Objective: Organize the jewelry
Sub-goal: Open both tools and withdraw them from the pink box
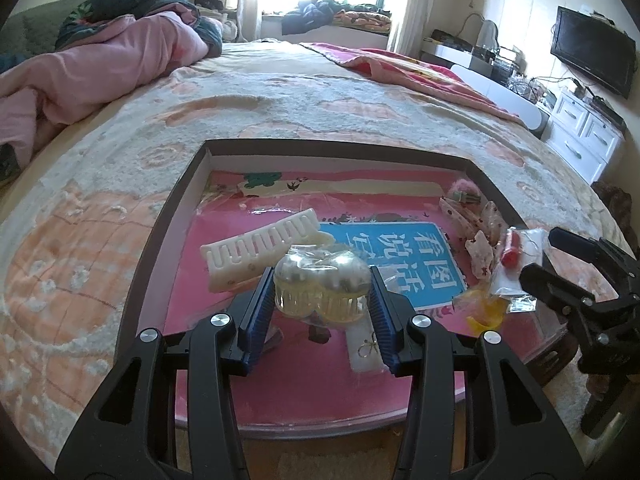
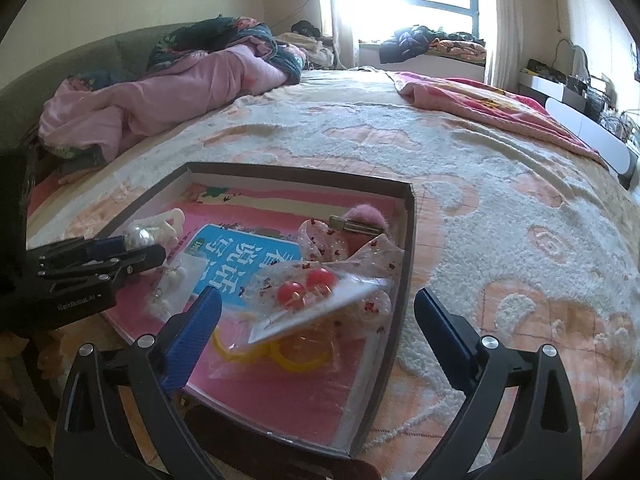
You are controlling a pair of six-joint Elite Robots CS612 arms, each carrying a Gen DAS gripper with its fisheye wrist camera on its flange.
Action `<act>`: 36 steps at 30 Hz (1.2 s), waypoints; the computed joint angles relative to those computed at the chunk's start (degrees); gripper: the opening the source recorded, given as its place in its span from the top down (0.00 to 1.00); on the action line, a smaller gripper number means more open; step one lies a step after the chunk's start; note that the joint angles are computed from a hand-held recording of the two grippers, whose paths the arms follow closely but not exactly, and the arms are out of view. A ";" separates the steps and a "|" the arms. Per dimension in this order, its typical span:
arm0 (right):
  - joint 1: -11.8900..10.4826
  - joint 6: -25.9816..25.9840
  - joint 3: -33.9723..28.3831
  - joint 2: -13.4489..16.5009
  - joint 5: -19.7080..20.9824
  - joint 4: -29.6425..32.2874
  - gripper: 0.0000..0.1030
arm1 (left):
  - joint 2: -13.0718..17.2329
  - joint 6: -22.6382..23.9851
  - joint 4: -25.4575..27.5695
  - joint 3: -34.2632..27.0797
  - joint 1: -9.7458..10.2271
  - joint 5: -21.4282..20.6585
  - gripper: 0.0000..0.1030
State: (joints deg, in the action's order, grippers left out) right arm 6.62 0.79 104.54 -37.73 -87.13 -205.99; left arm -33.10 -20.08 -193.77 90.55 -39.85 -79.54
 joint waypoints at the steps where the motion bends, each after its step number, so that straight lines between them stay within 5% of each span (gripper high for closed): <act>1: -0.05 0.30 0.17 -0.10 -0.04 -0.29 0.08 | -0.12 0.01 -0.39 0.25 -0.05 0.17 0.58; 15: -0.12 2.50 4.16 -1.61 -1.22 -7.15 0.07 | -2.23 0.12 -5.99 4.42 -1.24 3.32 0.19; 36: 0.97 6.95 10.15 -2.82 -4.90 -11.68 0.07 | -4.53 2.36 -10.79 11.25 -3.18 5.61 0.17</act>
State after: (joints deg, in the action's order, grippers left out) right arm 7.59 7.74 114.70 -40.55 -92.03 -217.67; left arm -37.63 -17.72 -204.56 101.80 -43.03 -73.93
